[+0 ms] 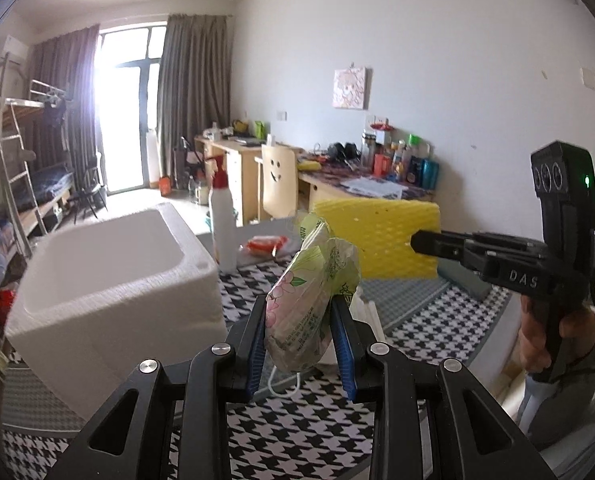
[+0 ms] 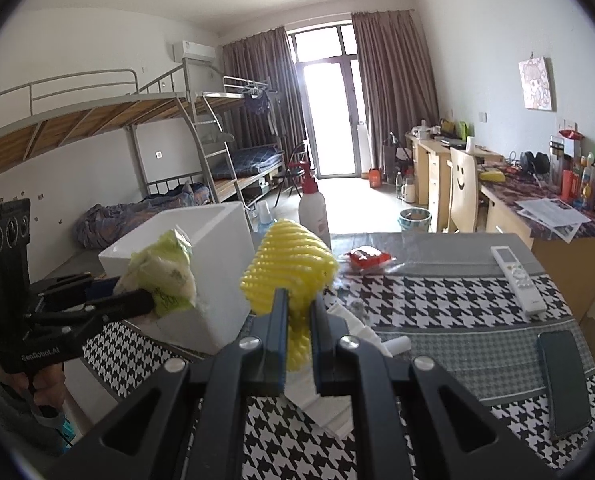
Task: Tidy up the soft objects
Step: 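Lift and carry the green bag and yellow net over the white foam box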
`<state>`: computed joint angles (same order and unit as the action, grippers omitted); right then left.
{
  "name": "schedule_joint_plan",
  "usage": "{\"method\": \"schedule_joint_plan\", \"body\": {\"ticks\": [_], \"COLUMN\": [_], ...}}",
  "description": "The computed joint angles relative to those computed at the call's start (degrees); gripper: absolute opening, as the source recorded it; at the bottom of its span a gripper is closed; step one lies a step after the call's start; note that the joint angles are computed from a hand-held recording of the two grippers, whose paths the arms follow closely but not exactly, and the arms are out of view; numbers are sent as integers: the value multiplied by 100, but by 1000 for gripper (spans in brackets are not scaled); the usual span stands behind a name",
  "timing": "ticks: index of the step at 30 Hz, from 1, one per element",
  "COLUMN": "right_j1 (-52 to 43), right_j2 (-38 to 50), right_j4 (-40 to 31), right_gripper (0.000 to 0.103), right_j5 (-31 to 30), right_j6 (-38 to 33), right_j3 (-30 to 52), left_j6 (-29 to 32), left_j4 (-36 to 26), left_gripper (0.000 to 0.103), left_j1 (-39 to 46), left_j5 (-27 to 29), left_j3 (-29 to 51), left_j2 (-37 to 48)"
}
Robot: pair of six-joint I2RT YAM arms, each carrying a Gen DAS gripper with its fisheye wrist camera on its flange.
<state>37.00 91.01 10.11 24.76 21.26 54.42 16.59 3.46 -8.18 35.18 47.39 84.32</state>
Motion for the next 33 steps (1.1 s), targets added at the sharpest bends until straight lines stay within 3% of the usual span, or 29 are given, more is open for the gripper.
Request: {"method": "schedule_joint_plan", "body": {"ticks": [8, 33], "right_j1": [58, -12], "right_j2": [3, 417], "right_j4": [43, 84], "right_gripper": [13, 13], "right_j5": [47, -246], "right_j6": [-171, -518], "right_j3": [121, 874], "left_j6": [-451, -951], "left_j4": [601, 1242], "left_gripper": [32, 32], "left_j1": [-59, -11], "left_j5": [-598, -1554], "left_j3": [-204, 86], "left_j2": [-281, -79]}}
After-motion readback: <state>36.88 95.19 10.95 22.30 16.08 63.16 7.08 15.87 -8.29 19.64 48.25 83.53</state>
